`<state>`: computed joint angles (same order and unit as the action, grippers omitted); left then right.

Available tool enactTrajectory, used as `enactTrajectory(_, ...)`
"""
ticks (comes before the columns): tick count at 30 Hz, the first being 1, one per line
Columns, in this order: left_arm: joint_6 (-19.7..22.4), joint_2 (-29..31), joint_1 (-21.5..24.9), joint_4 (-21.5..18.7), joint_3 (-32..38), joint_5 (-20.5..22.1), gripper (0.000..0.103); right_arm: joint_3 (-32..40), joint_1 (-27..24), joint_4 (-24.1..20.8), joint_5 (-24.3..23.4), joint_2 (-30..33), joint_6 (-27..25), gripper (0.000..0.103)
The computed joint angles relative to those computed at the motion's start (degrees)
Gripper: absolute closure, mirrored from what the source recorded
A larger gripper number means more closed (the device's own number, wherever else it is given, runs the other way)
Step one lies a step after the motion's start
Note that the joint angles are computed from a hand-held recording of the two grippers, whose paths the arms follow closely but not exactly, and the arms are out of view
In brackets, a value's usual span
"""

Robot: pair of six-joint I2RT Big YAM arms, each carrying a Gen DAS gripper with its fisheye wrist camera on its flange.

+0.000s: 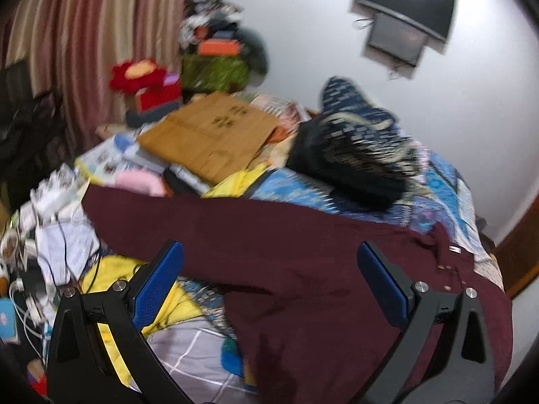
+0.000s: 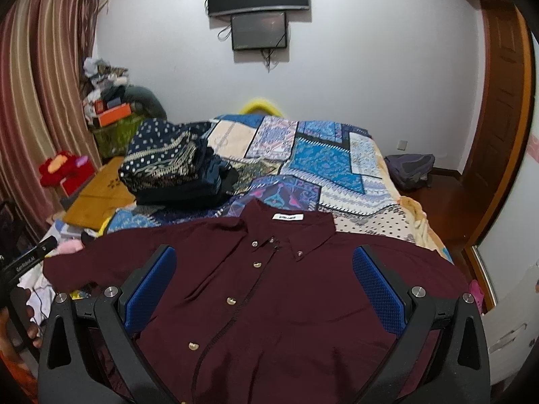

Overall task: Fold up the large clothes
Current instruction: 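Grasp the maroon shirt's sleeve edge with the left gripper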

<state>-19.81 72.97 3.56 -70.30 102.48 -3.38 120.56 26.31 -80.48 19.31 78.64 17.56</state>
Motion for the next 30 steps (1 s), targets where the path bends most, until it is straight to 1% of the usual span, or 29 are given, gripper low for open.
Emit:
enactTrajectory(4,-1.57,1.63,5.36,-0.72,-2.31,4.30,0.000,1.90,0.48,-2.29,-0.90,2.93,-0.46,0.000)
enactTrajectory(6,-2.94,2.84,8.35,-1.62,-3.67,7.85,0.000,2.62,0.66,-3.39,-1.50,4.32,-0.74,0.000)
enactTrajectory(8,-3.62,3.92,10.40,-2.11,-4.59,10.14,0.000,3.17,0.66,-4.31,-2.13,5.47,-0.90,0.000)
enactTrajectory(11,-4.53,5.88,12.70,-2.08,-6.19,11.79,0.000,4.15,0.76,-6.07,-2.91,7.37,-1.03,0.000)
enactTrajectory(13,-5.05,7.17,13.74,-1.81,-6.81,14.66,0.000,5.12,0.95,-7.23,-2.88,8.61,-1.11,0.000)
enactTrajectory(14,-5.63,8.06,14.56,-1.56,-7.22,17.15,0.001,5.40,0.99,-7.60,-2.88,9.08,-1.16,0.000)
enactTrajectory(16,-7.15,9.62,15.56,-1.30,-7.75,20.71,0.006,5.99,0.98,-8.42,-3.15,9.84,-1.08,0.000)
enactTrajectory(17,-8.32,10.55,16.07,-1.18,-8.02,22.62,0.014,6.25,1.06,-8.59,-3.14,10.25,-0.97,0.000)
enactTrajectory(18,-9.31,11.22,16.40,-1.01,-8.29,24.12,0.018,6.37,1.00,-8.80,-3.18,10.54,-0.96,0.000)
enactTrajectory(19,-10.35,11.70,16.58,-0.76,-8.56,24.90,0.019,6.40,0.97,-9.11,-3.08,10.63,-0.94,0.000)
enactTrajectory(20,-11.78,11.74,16.62,0.41,-9.29,24.39,0.022,6.73,1.14,-9.38,-2.74,10.96,-0.83,0.000)
enactTrajectory(22,-11.41,12.15,16.05,1.08,-9.21,21.02,0.028,7.15,1.11,-9.95,-2.32,11.35,-0.93,0.000)
enactTrajectory(23,-10.81,12.41,15.53,1.58,-9.10,19.20,0.034,7.15,1.04,-10.19,-2.16,11.36,-0.92,0.000)
enactTrajectory(25,-9.76,12.87,14.93,2.10,-8.62,17.19,0.045,7.36,0.80,-10.65,-2.08,11.50,-0.87,0.000)
enactTrajectory(26,-9.11,13.25,14.26,2.00,-7.86,15.25,0.053,7.49,0.75,-10.88,-1.97,11.54,-0.76,0.000)
enactTrajectory(27,-8.52,13.57,13.56,1.76,-7.11,12.79,0.063,7.58,0.69,-10.93,-1.87,11.59,-0.73,0.000)
enactTrajectory(28,-7.78,13.66,12.77,1.31,-6.39,10.20,0.069,7.56,0.59,-10.96,-1.79,11.47,-0.69,0.000)
enactTrajectory(29,-6.47,13.66,11.75,0.90,-5.56,6.52,0.077,7.44,0.51,-10.87,-1.76,11.27,-0.64,0.000)
enactTrajectory(30,-4.74,13.20,10.64,1.10,-5.20,2.12,0.084,7.64,0.53,-10.82,-1.67,11.45,-0.56,0.000)
